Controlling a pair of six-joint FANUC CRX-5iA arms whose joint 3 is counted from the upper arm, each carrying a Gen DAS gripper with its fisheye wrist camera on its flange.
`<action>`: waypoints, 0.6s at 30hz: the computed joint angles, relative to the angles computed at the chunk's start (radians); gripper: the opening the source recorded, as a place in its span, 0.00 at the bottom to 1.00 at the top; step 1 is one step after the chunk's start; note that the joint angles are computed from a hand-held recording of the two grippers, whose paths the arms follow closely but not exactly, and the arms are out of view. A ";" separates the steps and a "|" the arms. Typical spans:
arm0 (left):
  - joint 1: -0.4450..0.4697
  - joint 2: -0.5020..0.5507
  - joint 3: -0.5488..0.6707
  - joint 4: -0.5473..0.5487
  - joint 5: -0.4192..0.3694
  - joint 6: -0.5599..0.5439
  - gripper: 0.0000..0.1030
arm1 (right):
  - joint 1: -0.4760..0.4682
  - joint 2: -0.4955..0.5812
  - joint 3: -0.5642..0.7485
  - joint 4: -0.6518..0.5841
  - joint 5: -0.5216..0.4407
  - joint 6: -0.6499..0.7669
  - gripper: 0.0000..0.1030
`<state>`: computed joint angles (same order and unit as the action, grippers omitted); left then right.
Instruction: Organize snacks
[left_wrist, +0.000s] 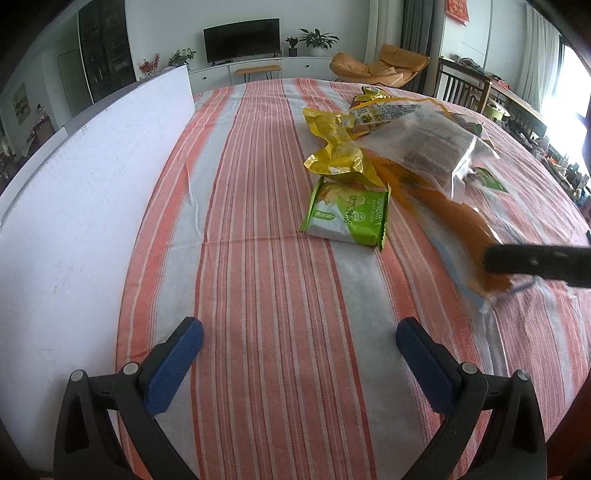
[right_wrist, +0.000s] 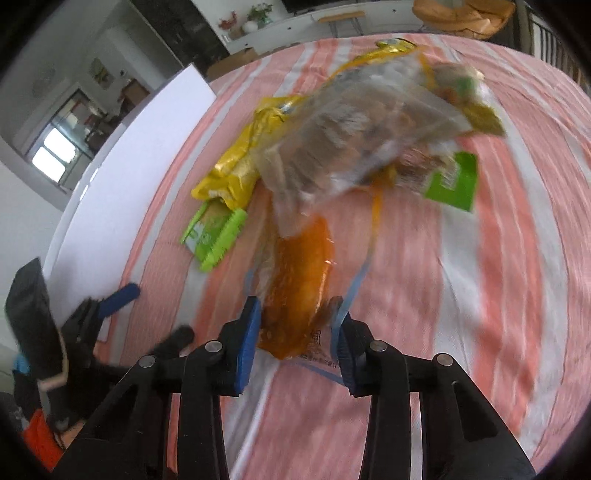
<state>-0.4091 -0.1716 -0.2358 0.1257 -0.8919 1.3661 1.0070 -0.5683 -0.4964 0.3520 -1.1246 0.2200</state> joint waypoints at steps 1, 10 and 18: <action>0.000 0.000 0.000 0.000 0.000 0.000 1.00 | 0.007 -0.014 -0.007 0.003 -0.003 -0.018 0.38; 0.001 0.001 0.000 0.001 0.001 -0.001 1.00 | 0.106 -0.078 -0.032 0.084 -0.111 -0.114 0.21; 0.001 0.001 -0.001 0.002 0.002 -0.002 1.00 | 0.144 -0.034 -0.009 0.162 -0.197 -0.151 0.80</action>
<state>-0.4083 -0.1707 -0.2366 0.1273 -0.8897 1.3640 1.1515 -0.6024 -0.5056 0.5138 -1.3221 0.0686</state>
